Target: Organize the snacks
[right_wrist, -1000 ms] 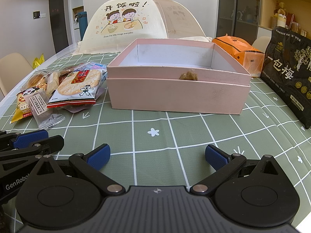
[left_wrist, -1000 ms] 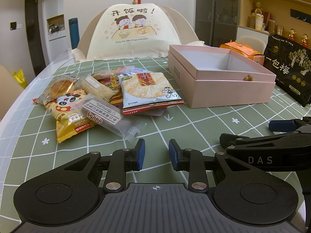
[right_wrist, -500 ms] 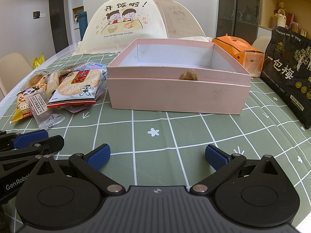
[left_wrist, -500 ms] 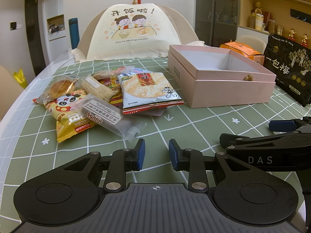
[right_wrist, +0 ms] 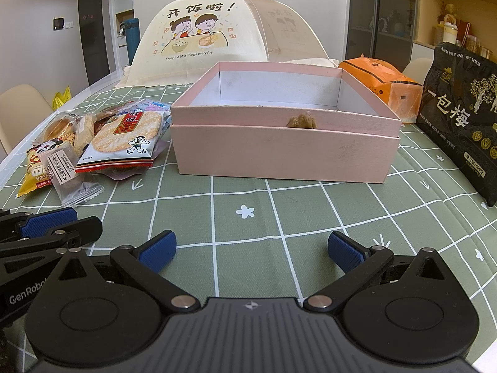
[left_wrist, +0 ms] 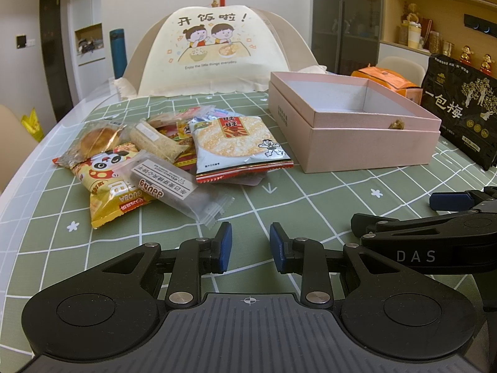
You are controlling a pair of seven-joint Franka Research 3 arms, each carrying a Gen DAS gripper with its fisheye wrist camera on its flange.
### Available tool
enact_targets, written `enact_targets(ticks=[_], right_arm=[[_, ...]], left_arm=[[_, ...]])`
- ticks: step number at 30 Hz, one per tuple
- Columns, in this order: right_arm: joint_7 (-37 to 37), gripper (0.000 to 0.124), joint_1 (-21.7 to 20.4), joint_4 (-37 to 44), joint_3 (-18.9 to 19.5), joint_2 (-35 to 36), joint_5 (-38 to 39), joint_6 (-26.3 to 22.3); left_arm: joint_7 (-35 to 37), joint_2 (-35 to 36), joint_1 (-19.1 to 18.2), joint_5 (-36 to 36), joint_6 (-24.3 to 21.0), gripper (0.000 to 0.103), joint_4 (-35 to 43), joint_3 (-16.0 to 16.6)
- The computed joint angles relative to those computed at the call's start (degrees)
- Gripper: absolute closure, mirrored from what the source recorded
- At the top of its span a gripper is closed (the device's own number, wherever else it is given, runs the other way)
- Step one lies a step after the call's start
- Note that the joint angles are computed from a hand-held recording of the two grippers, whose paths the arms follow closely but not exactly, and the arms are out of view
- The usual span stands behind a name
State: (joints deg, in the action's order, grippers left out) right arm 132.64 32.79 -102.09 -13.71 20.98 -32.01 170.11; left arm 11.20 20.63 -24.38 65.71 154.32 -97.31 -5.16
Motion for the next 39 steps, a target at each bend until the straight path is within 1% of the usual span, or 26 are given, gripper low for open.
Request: enact_targets(ticks=[23, 26, 27, 28, 30, 32, 34, 36, 37, 38, 39], right_arm=[[-0.16, 0.021, 0.09, -0.19, -0.09, -0.2, 0.16, 0.0], [-0.85, 0.021, -0.42, -0.55, 0.51, -0.59, 0.56, -0.03], [-4.19, 0.021, -2.43, -0.61, 2.98, -1.04, 2.99, -0.96], [-8.47, 0.021, -4.8, -0.42, 6.0, -1.56, 6.49, -2.88], [-11.99, 0.021, -5.98, 0.47, 8.17, -2.23, 10.08, -7.82], [-14.94, 0.021, -7.06, 1.33, 9.75, -2.57, 12.61, -10.83], [-18.03, 0.021, -8.21, 2.13, 11.19, -2.94, 15.31, -13.53], [-20.72, 0.021, -9.02, 2.93, 12.2, -2.94, 17.37, -15.4], [-21.94, 0.021, -9.23, 4.17, 12.59, -2.38, 18.26, -16.87], [-24.46, 0.021, -9.94, 5.54, 13.48, -2.04, 20.08, -19.03], [-27.63, 0.022, -10.66, 8.07, 14.61, -1.28, 22.39, -22.73]], left_arm=[[0.02, 0.01, -0.04, -0.01, -0.02, 0.071, 0.01, 0.04], [0.05, 0.05, -0.07, -0.04, -0.09, 0.071, 0.08, 0.02], [0.04, 0.01, -0.05, -0.01, -0.04, 0.071, 0.02, 0.04], [0.04, 0.01, -0.05, -0.01, -0.04, 0.071, 0.02, 0.04], [0.1, 0.01, -0.07, 0.02, -0.15, 0.071, 0.03, 0.04], [-0.18, 0.0, 0.02, -0.04, 0.23, 0.071, -0.03, 0.04], [-1.26, -0.36, 0.34, 0.01, 1.8, 0.072, -0.68, 0.12], [0.66, -0.91, 1.87, -2.8, 4.78, 0.072, -1.69, -0.39], [3.73, -1.94, 4.46, -8.44, 7.69, 0.072, -3.34, -2.02], [4.71, -3.48, 6.25, -13.22, 10.33, 0.072, -5.5, -2.74], [4.26, -4.7, 6.52, -14.28, 11.71, 0.072, -7.1, -2.05]])
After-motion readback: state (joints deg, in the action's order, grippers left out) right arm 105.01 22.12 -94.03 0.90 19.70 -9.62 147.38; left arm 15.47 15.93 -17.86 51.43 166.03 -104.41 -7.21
